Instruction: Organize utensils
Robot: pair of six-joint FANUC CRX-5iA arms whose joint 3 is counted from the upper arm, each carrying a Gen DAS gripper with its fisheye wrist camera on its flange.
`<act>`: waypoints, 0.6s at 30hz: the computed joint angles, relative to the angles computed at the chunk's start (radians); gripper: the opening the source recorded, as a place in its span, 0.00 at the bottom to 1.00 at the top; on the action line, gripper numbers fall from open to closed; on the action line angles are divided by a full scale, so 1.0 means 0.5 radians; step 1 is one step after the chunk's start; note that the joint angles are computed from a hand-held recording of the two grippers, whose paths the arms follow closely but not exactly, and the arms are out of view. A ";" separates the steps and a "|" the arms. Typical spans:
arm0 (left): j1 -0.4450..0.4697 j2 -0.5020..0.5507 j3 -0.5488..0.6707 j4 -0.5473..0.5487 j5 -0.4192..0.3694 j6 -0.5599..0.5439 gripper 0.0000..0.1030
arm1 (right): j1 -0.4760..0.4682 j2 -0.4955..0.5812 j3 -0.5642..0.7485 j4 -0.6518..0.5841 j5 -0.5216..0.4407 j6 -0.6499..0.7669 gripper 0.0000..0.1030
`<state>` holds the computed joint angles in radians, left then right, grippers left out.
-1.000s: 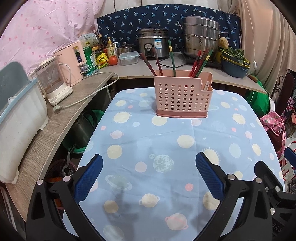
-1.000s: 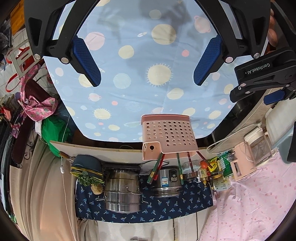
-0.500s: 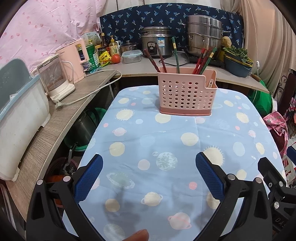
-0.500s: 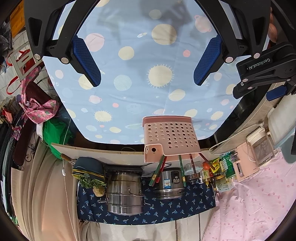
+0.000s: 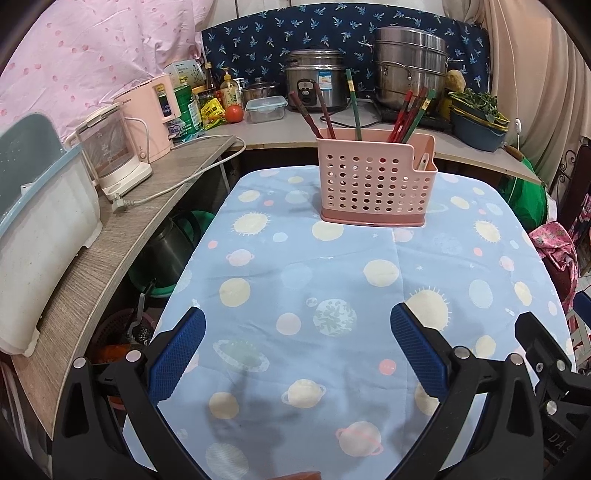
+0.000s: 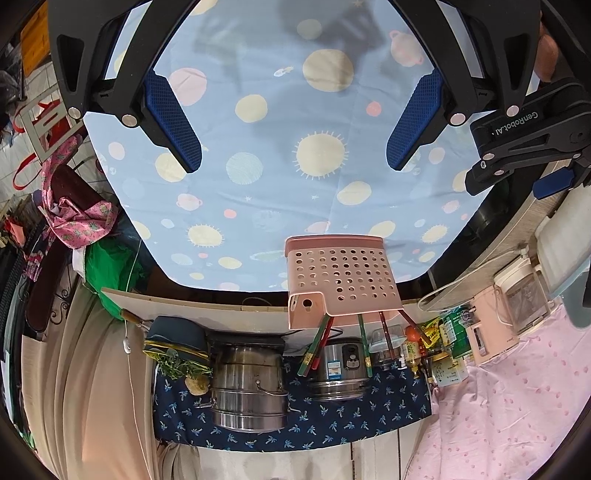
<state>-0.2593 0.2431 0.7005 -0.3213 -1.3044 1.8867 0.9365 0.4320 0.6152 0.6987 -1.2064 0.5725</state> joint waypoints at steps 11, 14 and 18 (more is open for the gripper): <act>0.026 0.019 0.012 0.021 -0.033 0.043 0.93 | -0.006 0.006 -0.001 -0.015 -0.010 -0.002 0.94; 0.024 0.020 0.012 0.016 -0.030 0.034 0.93 | -0.007 0.010 0.001 -0.016 -0.014 -0.002 0.94; 0.025 0.022 0.011 0.020 -0.022 0.017 0.93 | -0.009 0.020 0.016 -0.023 -0.028 0.001 0.94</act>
